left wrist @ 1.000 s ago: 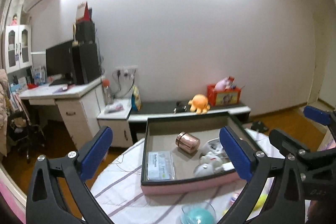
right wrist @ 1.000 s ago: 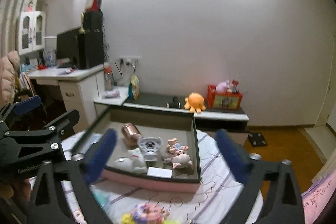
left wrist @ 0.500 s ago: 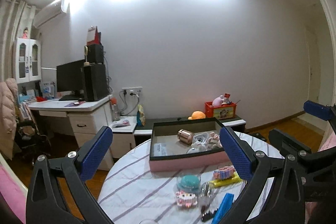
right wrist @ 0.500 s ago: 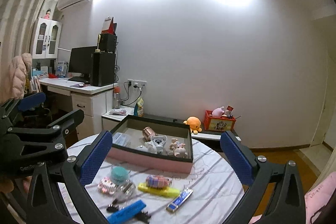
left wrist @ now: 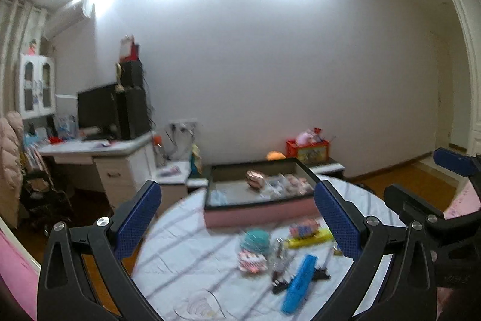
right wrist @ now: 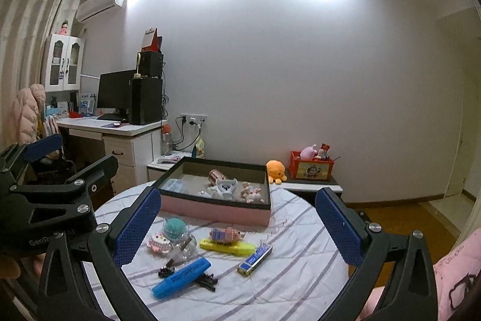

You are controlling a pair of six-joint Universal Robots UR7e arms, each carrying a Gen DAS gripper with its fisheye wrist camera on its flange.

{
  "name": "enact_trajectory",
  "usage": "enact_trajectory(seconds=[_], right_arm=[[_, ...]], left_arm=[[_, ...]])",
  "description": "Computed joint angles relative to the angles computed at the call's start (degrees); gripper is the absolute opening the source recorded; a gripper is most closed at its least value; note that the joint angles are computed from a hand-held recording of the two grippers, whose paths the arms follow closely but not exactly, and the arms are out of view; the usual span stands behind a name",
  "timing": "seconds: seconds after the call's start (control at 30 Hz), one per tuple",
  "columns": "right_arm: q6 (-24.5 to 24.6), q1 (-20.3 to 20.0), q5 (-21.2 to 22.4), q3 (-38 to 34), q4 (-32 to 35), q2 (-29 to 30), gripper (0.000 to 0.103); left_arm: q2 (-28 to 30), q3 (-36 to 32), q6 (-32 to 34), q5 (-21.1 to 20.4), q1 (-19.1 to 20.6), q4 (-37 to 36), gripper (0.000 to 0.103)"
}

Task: Organize rigid objects
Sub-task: 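Move both tools back toward the objects on the bed, then grasp the blue highlighter with left tool while right tool grasps the blue-and-gold box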

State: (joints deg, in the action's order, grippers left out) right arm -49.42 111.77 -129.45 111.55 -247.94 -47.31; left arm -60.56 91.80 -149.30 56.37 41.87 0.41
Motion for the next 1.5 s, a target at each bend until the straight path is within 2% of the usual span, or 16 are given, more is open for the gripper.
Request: enact_trajectory(seconds=[0.13,0.3,0.5,0.53,0.63,0.67,0.77,0.8,0.87,0.93,1.07,1.23,1.5], right_arm=[[1.7,-1.31,-1.42,1.03,0.81,-0.34,0.103],[5.77,-4.11,-3.43,2.9,2.81,-1.3,0.103],[14.5,-8.82,-4.34,6.65,9.31,-3.81,0.103],[15.82,-9.58,-4.14,7.16,10.5,-4.24,0.103],[17.77,-11.35,-3.59,8.04,12.37,-4.89,0.103],[18.27,-11.71,-3.33,8.07,13.14,-5.14,0.103],[19.98,-12.82,-2.59,8.33,15.19,-5.72,0.103],[20.35,-13.12,-2.34,8.28,15.73,-5.83,0.103],[21.02,-13.66,-1.88,8.2,16.69,-6.03,0.103],[21.88,-14.09,-1.53,7.91,17.79,-6.16,0.103],[23.33,-14.42,-1.16,6.83,20.31,-6.1,0.103],[24.56,-14.45,-1.85,4.3,24.21,-5.45,0.103],[31.07,-15.23,-5.24,-3.78,37.63,-3.39,0.103]], left_arm=[[2.58,-2.1,-2.67,-0.61,1.3,4.51,0.103],[7.57,-5.89,-8.03,1.48,3.56,12.44,0.103],[15.62,-10.82,-10.07,0.85,4.57,19.46,0.103],[16.82,-11.78,-10.27,0.62,4.69,20.31,0.101],[20.56,-15.63,-12.51,-0.06,5.19,24.59,0.087],[22.35,-17.75,-13.67,-0.21,5.55,27.17,0.079],[24.65,-20.32,-14.69,0.06,6.42,30.58,0.068],[24.88,-20.5,-14.8,0.18,6.6,30.93,0.065],[25.5,-21.3,-15.06,0.72,6.9,32.23,0.043],[25.59,-21.82,-15.14,1.33,7.22,33.08,0.031],[24.01,-21.14,-14.86,3.0,7.47,32.81,0.026],[21.43,-19.9,-14.08,4.12,7.5,31.85,0.026],[19.35,-20.11,-13.41,3.3,8.79,31.37,0.026]])
